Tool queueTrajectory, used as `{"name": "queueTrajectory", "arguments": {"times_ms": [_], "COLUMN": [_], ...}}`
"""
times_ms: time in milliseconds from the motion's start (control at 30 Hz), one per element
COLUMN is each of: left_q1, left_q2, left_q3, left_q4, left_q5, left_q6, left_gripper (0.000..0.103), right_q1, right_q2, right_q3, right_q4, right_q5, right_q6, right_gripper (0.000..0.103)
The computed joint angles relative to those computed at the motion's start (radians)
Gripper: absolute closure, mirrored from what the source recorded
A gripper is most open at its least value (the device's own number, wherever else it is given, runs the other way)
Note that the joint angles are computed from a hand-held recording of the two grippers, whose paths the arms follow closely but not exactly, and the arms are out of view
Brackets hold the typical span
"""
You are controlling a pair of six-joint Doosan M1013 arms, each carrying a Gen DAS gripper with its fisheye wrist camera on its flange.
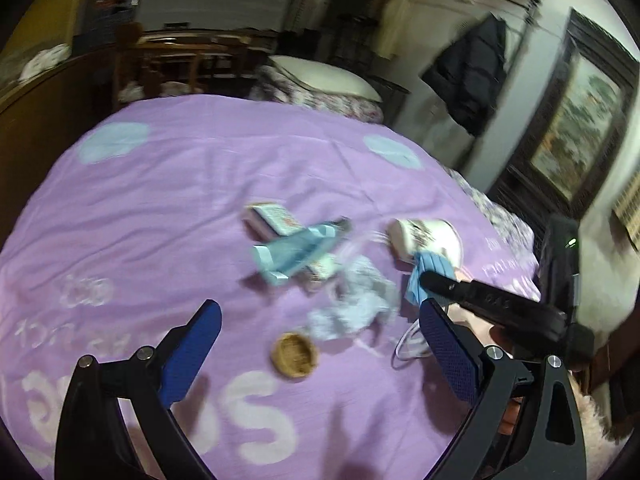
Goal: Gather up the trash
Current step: 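Grasp the blue face mask with the right tool while the left tool grasps the clear plastic bag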
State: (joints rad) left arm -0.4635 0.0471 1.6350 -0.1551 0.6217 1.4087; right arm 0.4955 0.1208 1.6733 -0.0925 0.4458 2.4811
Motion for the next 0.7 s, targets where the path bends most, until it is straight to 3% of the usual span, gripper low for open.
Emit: {"name": "queueTrajectory", "arguments": {"times_ms": [233, 467, 700], "left_q1": [-0.034, -0.065, -0.08], "left_q2": [0.068, 0.115, 0.159], "left_q3": [-0.056, -0.092, -0.119], "left_q4": [-0.024, 0.01, 0.053], "left_q5": [0.017, 0.032, 0.081], "left_q6": [0.054, 0.11, 0.081], "left_gripper": [0.007, 0.016, 0.028], "right_q1": [-0.021, -0.044, -0.059], "right_q2": [-0.055, -0.084, -0.102], "right_q3": [0.053, 0.097, 0.127], "right_q4": [0.004, 0.039, 0.092], "right_q5": [-0.057, -0.096, -0.111], "right_q6": [0.015, 0.012, -0.028], "right_gripper": [0.087, 0.087, 0.087]}}
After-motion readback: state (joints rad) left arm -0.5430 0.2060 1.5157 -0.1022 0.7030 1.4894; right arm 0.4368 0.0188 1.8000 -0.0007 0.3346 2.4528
